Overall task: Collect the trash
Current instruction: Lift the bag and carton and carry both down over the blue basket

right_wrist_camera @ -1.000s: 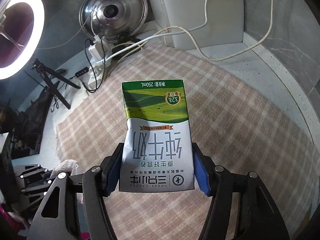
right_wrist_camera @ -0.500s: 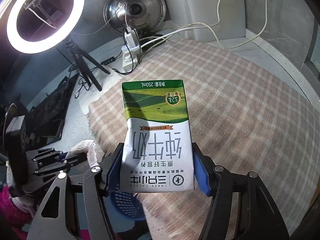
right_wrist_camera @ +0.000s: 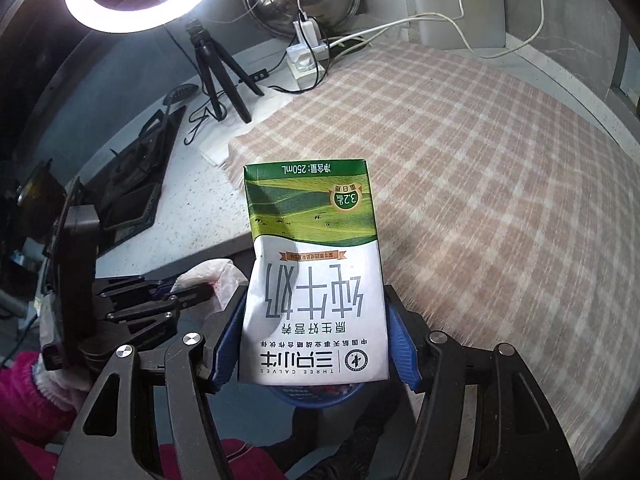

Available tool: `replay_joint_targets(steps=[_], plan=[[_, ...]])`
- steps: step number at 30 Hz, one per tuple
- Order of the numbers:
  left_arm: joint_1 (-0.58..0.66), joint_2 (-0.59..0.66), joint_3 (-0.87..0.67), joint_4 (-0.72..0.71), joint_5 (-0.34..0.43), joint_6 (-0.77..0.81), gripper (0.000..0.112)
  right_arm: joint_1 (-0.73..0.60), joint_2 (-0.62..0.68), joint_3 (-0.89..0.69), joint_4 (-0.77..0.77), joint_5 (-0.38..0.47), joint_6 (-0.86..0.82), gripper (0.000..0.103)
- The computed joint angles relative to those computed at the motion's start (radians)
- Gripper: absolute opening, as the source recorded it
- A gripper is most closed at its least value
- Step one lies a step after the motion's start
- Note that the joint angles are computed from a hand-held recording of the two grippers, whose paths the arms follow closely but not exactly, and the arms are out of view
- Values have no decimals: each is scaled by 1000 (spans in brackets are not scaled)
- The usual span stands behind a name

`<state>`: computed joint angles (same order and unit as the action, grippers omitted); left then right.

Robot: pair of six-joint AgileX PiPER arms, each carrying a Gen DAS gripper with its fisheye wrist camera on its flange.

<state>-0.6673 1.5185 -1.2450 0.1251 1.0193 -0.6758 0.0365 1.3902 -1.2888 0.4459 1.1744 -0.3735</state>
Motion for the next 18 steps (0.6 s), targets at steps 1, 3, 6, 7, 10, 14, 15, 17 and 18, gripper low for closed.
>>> replay_joint_targets(steps=[1,3,6,7,10,14,15,17,18], plan=[[0,-7,20,-4,-7,2,8,9,-14,25,2,-6,11,63],[-1,-17,56,-12,-22,2,8,25,-38,72,1,-18,27,63],[-1,-24,107,-26,-47,0,8,52,-63,135,-11,-37,57,63],[-1,-24,123,-31,-56,0,8,61,-70,156,-14,-42,66,63],[-5,-17,163,-43,-81,-4,8,92,-99,223,-39,-66,91,63],[-7,6,205,-56,-113,-11,8,125,-107,295,-61,-102,122,63],[-5,16,209,-60,-121,-11,8,130,-107,310,-64,-111,128,63],[-7,36,220,-63,-135,-13,8,144,-110,343,-77,-135,144,63],[-13,45,224,-61,-140,-21,8,154,-109,357,-87,-149,155,63]])
